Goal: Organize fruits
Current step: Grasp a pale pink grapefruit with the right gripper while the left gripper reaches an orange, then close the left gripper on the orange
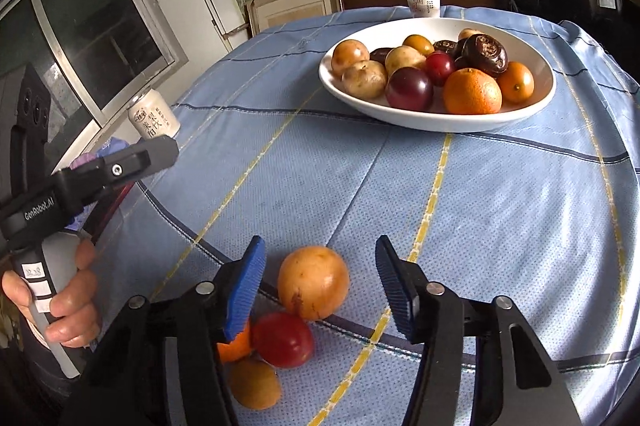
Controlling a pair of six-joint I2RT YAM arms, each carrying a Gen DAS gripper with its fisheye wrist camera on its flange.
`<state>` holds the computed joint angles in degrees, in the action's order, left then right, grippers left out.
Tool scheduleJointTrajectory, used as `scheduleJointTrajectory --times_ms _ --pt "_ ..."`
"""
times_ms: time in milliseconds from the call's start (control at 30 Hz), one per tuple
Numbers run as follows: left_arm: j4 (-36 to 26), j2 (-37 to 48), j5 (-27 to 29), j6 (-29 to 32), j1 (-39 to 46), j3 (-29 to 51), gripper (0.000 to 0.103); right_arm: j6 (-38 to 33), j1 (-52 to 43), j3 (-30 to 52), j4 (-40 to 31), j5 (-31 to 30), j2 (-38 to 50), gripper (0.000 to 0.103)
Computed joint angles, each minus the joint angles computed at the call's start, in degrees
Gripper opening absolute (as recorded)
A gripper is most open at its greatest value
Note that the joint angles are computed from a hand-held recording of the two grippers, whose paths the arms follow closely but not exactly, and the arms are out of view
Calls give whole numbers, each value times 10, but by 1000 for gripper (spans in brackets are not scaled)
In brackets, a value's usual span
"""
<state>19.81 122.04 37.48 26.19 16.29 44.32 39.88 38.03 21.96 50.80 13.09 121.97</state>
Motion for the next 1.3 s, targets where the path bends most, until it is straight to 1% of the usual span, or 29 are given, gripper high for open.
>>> scheduleJointTrajectory --times_ms 100,333,633,733,833,867,900,967,1000,1033,1067,1133,1167,1200,1233,1267,1300 --pt "20 -8 -1 0 2 -14 98 -1 -2 3 -3 -4 3 54" --pt "19 -12 4 7 8 -18 98 -3 -8 13 -17 -19 12 49" --pt "11 -11 2 10 13 -14 98 -5 -10 15 -13 -29 18 45" --pt "11 -10 -1 10 13 -13 98 -8 -11 17 -8 -40 22 38" --pt "8 -6 -3 14 10 -10 98 -4 -8 14 -9 -34 17 38" --pt "-5 -5 1 22 11 -6 98 2 -9 9 -3 -30 15 38" --pt "-27 -5 10 38 11 1 98 9 -13 -1 10 -25 13 38" --pt "-103 -2 38 99 12 23 98 21 -24 -22 37 -14 6 38" --pt "-153 -2 57 149 14 34 98 25 -29 -30 46 -11 4 38" --pt "-189 -4 69 200 14 36 98 30 -37 -39 57 -10 3 38" --pt "-210 -12 77 255 13 26 98 35 -43 -46 66 -12 4 38" --pt "-199 -28 84 321 11 -10 98 43 -55 -58 87 -16 7 38" --pt "-179 -36 83 351 8 -36 97 44 -58 -62 92 -17 8 38" --pt "-161 -39 78 366 3 -53 92 45 -60 -65 97 -17 8 38" --pt "-144 -38 68 380 -4 -69 82 46 -60 -67 100 -15 8 38" --pt "-131 -33 51 391 -14 -78 79 45 -61 -69 104 -15 10 38" --pt "-115 -29 38 387 -25 -87 74 45 -61 -71 107 -14 10 38"
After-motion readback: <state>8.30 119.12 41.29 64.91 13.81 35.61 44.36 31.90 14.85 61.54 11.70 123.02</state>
